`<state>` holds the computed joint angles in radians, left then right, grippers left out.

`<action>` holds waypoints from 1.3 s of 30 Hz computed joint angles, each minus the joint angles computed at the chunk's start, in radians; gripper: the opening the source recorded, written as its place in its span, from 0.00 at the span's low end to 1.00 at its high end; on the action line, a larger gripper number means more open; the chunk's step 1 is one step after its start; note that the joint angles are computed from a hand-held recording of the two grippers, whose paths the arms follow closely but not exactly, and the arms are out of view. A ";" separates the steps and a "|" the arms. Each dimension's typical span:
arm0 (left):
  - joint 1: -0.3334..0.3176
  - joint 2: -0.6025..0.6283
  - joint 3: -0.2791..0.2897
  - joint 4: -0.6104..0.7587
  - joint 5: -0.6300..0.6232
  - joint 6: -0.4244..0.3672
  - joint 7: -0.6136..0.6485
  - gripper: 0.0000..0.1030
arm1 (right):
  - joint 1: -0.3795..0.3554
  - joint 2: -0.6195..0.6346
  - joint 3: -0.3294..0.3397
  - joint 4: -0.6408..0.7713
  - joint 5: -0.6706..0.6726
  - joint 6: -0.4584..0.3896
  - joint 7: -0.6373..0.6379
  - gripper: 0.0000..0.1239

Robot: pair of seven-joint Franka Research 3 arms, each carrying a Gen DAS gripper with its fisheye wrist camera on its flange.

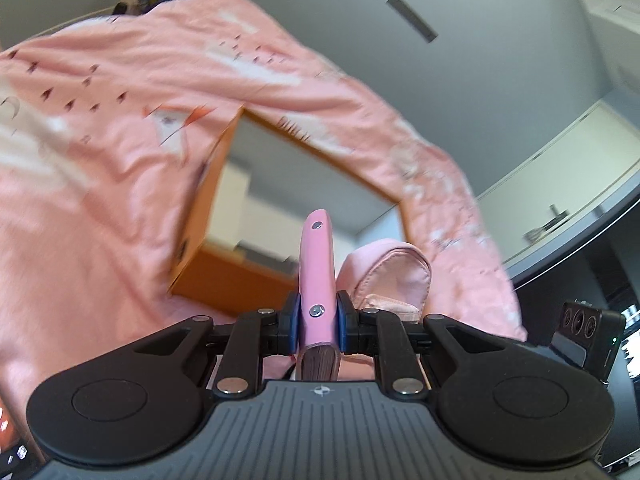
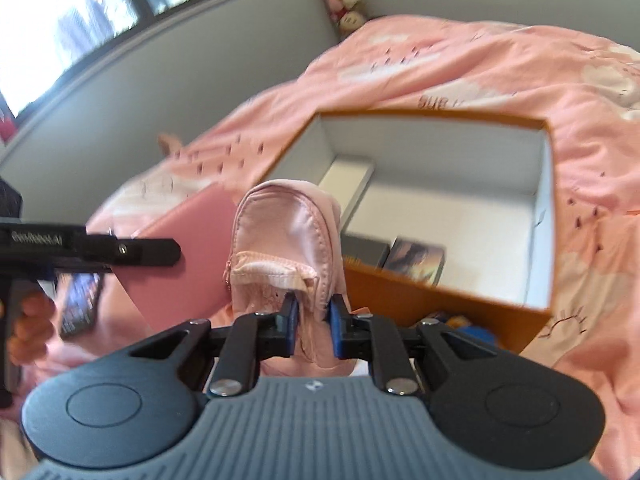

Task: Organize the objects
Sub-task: 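Grasp the pink backpack with the right tool and lift it, then carry the pink wallet and pink backpack over the shoebox with both tools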

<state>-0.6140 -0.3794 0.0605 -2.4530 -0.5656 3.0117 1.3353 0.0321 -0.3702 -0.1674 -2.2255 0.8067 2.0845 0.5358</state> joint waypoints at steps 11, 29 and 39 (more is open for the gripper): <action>-0.163 0.214 0.148 0.234 -0.242 0.079 0.259 0.19 | -0.022 0.077 -0.015 0.132 0.123 0.029 0.097 0.13; 0.075 0.532 -0.006 0.528 -0.248 -0.060 0.243 0.19 | -0.009 0.261 0.066 0.228 0.009 0.251 0.279 0.13; 0.199 0.647 -0.096 0.648 -0.157 -0.142 0.126 0.19 | -0.010 0.366 0.097 0.309 -0.054 0.291 0.368 0.13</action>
